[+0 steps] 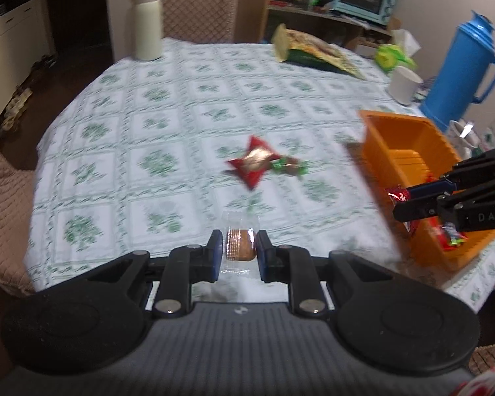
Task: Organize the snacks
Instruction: 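Carry both held candies over the orange tray and lower them inside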
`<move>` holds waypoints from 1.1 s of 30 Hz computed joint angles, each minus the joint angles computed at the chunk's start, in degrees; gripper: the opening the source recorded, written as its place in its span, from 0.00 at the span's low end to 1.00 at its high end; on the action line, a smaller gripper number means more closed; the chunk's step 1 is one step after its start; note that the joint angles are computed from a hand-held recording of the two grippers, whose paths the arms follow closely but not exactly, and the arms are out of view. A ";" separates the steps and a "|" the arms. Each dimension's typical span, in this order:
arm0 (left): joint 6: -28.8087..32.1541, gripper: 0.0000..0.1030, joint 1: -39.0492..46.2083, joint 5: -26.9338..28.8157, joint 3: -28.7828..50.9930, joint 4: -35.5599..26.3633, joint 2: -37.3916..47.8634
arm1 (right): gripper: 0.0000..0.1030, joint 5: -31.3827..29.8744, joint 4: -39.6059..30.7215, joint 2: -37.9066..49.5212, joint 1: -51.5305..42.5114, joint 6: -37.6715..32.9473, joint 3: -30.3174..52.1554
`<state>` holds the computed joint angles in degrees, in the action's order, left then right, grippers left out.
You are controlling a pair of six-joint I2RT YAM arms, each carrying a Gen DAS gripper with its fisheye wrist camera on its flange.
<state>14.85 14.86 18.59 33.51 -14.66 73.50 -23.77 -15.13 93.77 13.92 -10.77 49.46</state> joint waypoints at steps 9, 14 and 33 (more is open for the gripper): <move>-6.90 0.19 -16.53 -2.84 0.08 -0.19 -3.80 | 0.24 -2.98 -3.17 -15.55 -13.28 0.59 -10.16; -11.26 0.19 -26.80 -5.93 1.42 2.33 -1.93 | 0.24 -4.43 -6.78 -19.21 -22.90 -3.20 -12.17; -20.42 0.19 -43.54 -15.47 18.11 9.31 19.85 | 0.24 -9.90 -0.88 -10.78 -40.63 -5.67 -8.37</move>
